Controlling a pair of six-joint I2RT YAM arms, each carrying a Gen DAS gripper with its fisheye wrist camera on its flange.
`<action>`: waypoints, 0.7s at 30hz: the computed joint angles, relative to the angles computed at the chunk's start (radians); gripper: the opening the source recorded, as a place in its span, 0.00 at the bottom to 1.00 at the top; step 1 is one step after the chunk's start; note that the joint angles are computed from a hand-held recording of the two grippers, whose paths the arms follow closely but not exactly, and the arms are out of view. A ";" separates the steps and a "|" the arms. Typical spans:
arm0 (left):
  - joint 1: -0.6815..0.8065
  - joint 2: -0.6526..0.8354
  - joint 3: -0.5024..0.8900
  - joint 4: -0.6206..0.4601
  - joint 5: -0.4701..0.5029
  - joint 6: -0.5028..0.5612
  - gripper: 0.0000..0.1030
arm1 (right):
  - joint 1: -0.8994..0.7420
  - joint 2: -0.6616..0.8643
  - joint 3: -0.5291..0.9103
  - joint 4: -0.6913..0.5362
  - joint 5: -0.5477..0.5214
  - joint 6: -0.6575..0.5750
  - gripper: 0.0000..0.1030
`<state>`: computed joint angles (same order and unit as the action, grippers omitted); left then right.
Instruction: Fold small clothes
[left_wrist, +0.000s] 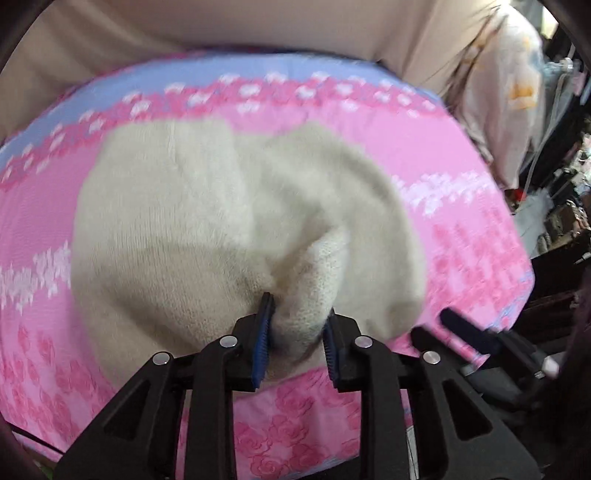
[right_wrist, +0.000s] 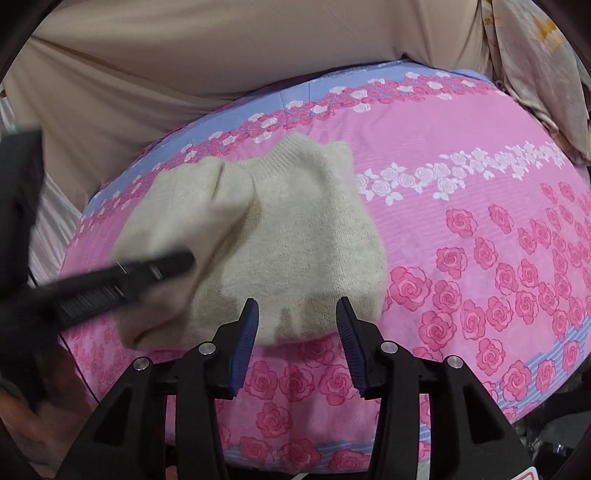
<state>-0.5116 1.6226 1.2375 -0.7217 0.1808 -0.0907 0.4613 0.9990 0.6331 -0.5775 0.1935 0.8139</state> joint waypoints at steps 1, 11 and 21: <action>0.020 -0.026 -0.017 0.007 0.023 -0.009 0.26 | 0.001 -0.006 0.008 -0.005 0.003 -0.002 0.47; 0.429 -0.324 -0.078 -0.045 0.141 0.016 0.73 | -0.019 0.172 0.153 0.132 -0.184 -0.004 0.68; 0.619 -0.304 -0.139 -0.068 0.101 0.056 0.73 | -0.026 0.484 0.294 0.226 -0.302 -0.036 0.24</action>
<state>0.1075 1.3184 1.0989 -0.7896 0.2818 -0.0348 0.4358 1.4826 0.9273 -0.3519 -0.1089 0.7778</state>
